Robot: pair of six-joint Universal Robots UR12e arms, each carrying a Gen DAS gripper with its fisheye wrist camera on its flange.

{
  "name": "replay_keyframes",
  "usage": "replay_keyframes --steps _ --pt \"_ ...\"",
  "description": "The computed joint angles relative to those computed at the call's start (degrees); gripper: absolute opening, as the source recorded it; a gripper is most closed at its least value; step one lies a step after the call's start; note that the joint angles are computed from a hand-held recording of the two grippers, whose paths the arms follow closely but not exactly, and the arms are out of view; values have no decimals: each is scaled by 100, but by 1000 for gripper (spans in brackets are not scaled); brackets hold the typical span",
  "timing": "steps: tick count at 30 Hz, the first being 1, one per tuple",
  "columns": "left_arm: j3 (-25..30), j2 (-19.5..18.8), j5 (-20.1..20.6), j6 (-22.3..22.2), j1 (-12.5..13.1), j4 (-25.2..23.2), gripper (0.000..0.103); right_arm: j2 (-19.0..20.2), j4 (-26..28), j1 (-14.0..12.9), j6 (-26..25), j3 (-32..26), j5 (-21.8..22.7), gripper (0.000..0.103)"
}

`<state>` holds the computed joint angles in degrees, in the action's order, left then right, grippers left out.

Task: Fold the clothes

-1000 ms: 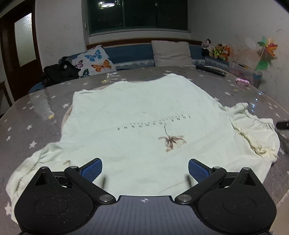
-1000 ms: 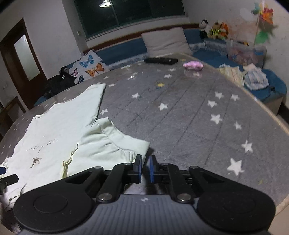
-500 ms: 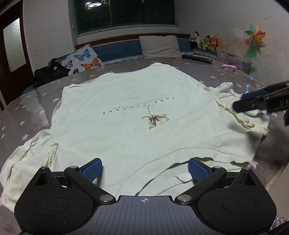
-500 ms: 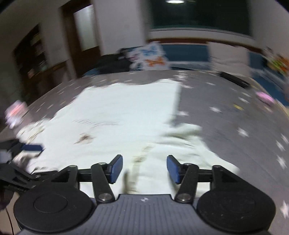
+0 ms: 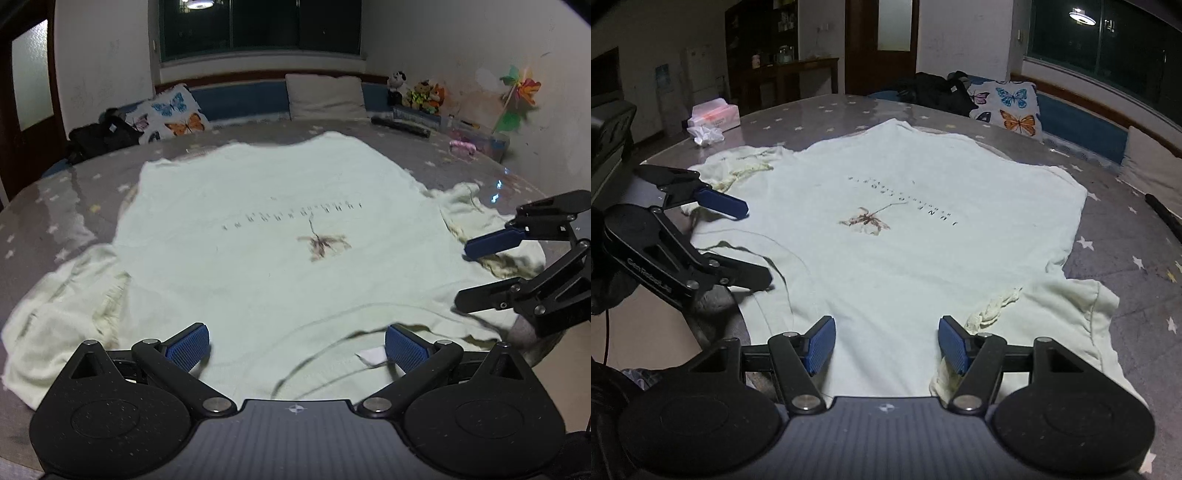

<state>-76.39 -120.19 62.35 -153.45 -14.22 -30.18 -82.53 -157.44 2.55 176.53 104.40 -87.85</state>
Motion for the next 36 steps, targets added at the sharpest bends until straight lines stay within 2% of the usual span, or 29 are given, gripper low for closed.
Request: replay_keyframes --steps 4,7,11,20,25,30,33,36 --pt "126 -81 128 -336 23 136 103 -59 -227 -71 314 82 -78 63" --pt "256 -154 288 -490 3 -11 103 -72 -206 -120 640 101 -191 63" --pt "316 -193 344 -436 -27 -77 103 -137 -158 -189 817 163 -314 63" --pt "477 -271 102 -186 -171 -37 103 95 -705 -388 1097 22 -574 63" --pt "596 -328 -61 -34 -261 -79 103 177 -496 -491 1412 -32 -649 63" --pt "697 -381 -153 105 -378 -219 103 -31 -711 -515 1616 198 -812 63" --pt "726 -398 -217 198 -436 -336 103 -243 -673 -464 1789 381 -1227 63" --pt "725 -400 -285 316 -483 -445 103 -504 -524 -439 2215 627 -1595 62"
